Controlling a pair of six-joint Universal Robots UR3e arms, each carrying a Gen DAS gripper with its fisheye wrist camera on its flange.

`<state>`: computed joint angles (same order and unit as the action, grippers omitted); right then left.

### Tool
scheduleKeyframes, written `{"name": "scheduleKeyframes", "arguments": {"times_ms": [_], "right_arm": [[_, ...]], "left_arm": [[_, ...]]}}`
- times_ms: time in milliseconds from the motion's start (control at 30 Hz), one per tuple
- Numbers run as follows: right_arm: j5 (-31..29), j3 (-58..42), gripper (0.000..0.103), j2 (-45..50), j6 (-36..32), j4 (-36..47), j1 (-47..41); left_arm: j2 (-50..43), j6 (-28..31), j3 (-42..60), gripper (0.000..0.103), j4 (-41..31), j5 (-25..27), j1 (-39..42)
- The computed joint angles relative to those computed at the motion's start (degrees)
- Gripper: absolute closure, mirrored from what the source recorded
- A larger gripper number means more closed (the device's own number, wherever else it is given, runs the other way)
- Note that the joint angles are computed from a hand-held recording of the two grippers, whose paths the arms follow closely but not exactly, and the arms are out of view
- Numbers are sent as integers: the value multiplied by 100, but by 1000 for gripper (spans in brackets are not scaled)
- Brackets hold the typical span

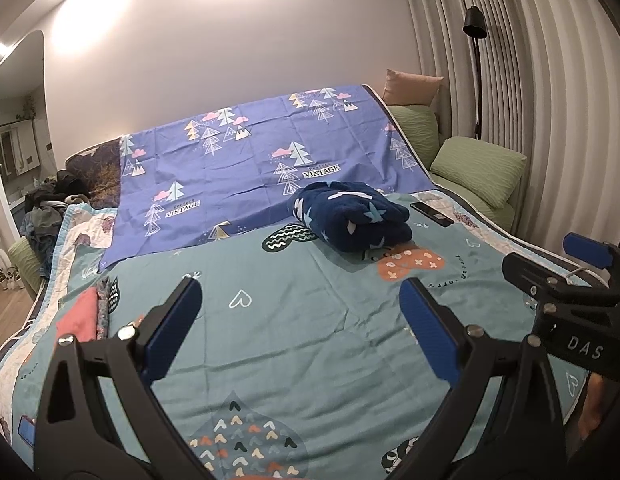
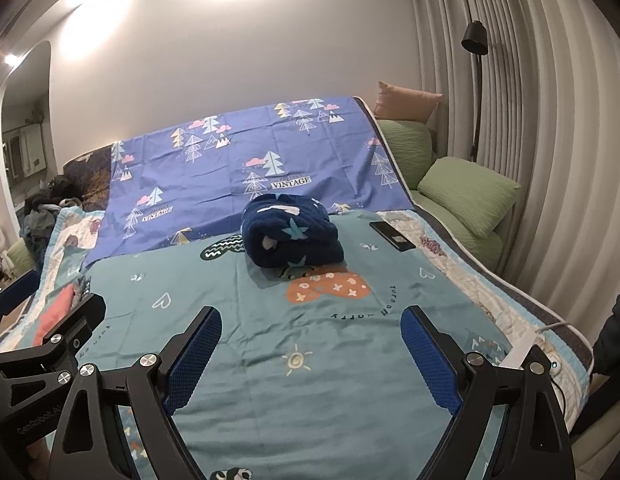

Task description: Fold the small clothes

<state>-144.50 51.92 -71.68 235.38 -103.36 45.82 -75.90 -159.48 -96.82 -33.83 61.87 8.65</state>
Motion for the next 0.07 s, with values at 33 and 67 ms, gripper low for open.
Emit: {"name": "scheduleKeyframes", "arguments": {"times_ms": [33,67], "right_arm": [[1,-6,10,1,2,6,-1],[1,-14,10,5,6,15,1]], "left_arm": [[-2,2,3,4,-5,1,0],[-7,1,16,4,-18,11,-2]]}}
